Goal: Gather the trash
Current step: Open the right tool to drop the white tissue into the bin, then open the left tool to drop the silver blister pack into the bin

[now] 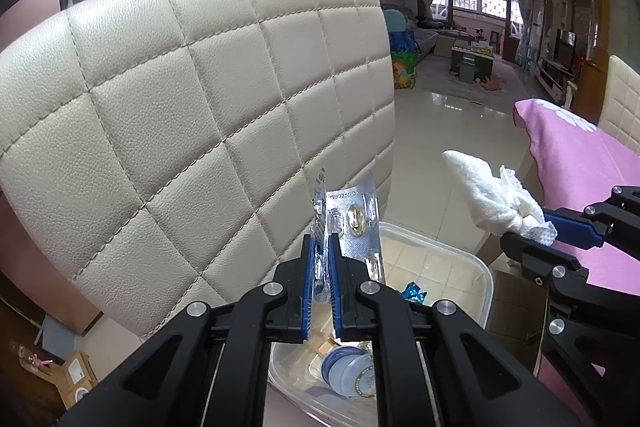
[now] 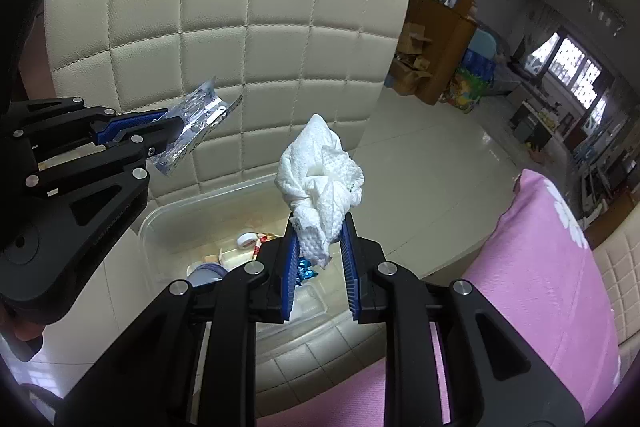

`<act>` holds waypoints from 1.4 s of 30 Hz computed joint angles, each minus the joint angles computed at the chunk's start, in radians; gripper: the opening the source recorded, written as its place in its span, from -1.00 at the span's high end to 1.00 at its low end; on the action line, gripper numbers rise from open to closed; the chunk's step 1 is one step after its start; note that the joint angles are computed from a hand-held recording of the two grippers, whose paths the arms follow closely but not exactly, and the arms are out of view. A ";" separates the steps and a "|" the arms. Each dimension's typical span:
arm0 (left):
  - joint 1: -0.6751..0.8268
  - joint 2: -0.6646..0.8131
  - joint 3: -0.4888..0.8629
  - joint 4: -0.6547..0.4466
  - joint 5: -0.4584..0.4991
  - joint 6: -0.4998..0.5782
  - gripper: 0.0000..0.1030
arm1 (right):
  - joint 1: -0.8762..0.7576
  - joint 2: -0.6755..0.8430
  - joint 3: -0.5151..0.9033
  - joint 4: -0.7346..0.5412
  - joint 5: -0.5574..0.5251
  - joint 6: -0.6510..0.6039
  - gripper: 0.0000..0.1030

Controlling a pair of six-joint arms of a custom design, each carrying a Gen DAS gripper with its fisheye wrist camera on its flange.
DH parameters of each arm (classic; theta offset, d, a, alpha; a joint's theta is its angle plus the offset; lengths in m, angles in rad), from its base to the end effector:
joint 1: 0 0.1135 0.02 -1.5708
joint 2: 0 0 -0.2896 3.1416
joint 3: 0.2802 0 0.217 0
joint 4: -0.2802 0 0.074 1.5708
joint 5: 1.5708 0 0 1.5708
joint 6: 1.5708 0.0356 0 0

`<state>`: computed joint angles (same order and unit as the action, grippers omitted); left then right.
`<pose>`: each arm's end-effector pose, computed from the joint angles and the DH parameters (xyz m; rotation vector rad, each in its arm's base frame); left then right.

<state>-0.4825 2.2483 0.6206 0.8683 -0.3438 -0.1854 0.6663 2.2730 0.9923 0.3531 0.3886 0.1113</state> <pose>0.2957 -0.1414 0.0535 0.1686 2.2703 0.0527 0.3136 0.2294 0.0664 -0.5069 2.3550 -0.1341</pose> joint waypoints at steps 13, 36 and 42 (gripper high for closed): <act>-0.003 0.033 0.058 -0.052 0.009 -0.017 0.85 | -0.013 0.014 -0.041 0.024 0.060 0.048 -0.37; -0.030 0.050 0.084 -0.077 0.013 -0.016 0.84 | -0.026 0.006 -0.088 0.062 0.042 0.062 -0.40; -0.032 0.046 0.076 -0.082 0.016 -0.011 0.84 | -0.030 0.006 -0.097 0.071 0.045 0.062 -0.40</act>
